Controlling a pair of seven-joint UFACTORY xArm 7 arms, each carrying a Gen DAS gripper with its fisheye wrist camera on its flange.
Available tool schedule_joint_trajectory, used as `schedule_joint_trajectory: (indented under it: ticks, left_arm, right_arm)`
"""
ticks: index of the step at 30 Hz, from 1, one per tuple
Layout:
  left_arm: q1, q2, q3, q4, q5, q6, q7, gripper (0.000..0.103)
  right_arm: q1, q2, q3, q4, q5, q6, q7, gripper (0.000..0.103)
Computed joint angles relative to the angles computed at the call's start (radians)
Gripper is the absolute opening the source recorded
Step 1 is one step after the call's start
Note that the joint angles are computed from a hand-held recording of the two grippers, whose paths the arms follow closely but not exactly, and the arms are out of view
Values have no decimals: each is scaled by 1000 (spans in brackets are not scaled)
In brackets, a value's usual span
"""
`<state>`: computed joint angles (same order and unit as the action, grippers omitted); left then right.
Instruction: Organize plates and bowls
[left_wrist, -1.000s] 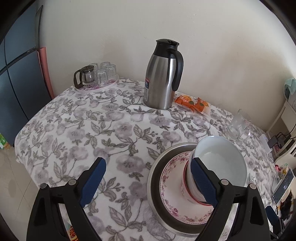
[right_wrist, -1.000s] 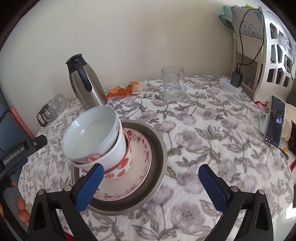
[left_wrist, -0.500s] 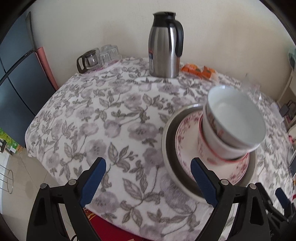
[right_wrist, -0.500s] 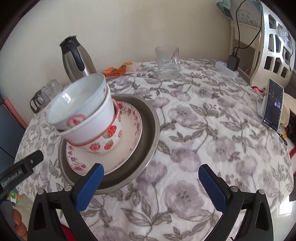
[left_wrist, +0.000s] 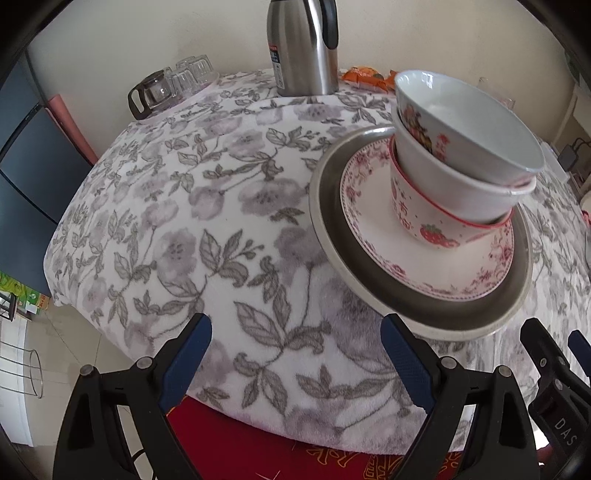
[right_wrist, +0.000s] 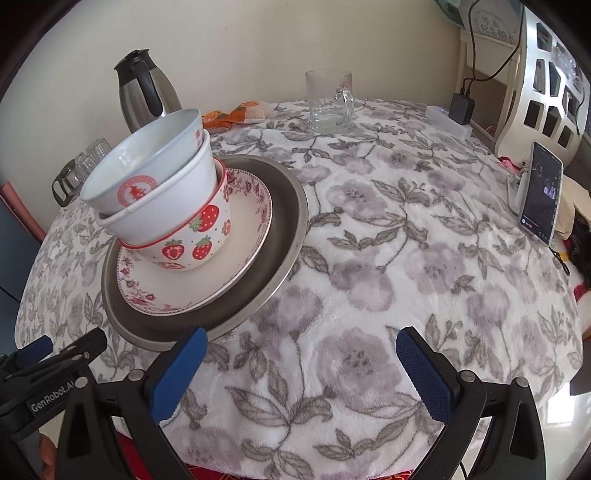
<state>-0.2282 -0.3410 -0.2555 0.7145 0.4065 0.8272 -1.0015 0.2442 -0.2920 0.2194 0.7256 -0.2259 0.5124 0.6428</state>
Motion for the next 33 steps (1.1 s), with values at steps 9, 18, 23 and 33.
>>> schedule_joint_trajectory:
  ticks: [9, 18, 23, 33]
  left_arm:
    - [-21, -23, 1, -22, -36, 0, 29, 93]
    - [-11, -62, -5, -48, -53, -14, 24, 93]
    - [-8, -55, -10, -42, -53, -14, 28, 93]
    - [-10, -50, -10, -38, -53, -11, 34, 93]
  right_arm:
    - [4, -37, 7, -32, 1, 8, 3, 103]
    - [6, -68, 18, -55, 0, 8, 5, 103]
    - [2, -70, 22, -55, -5, 8, 9, 103]
    - [0, -66, 21, -52, -6, 10, 12, 103]
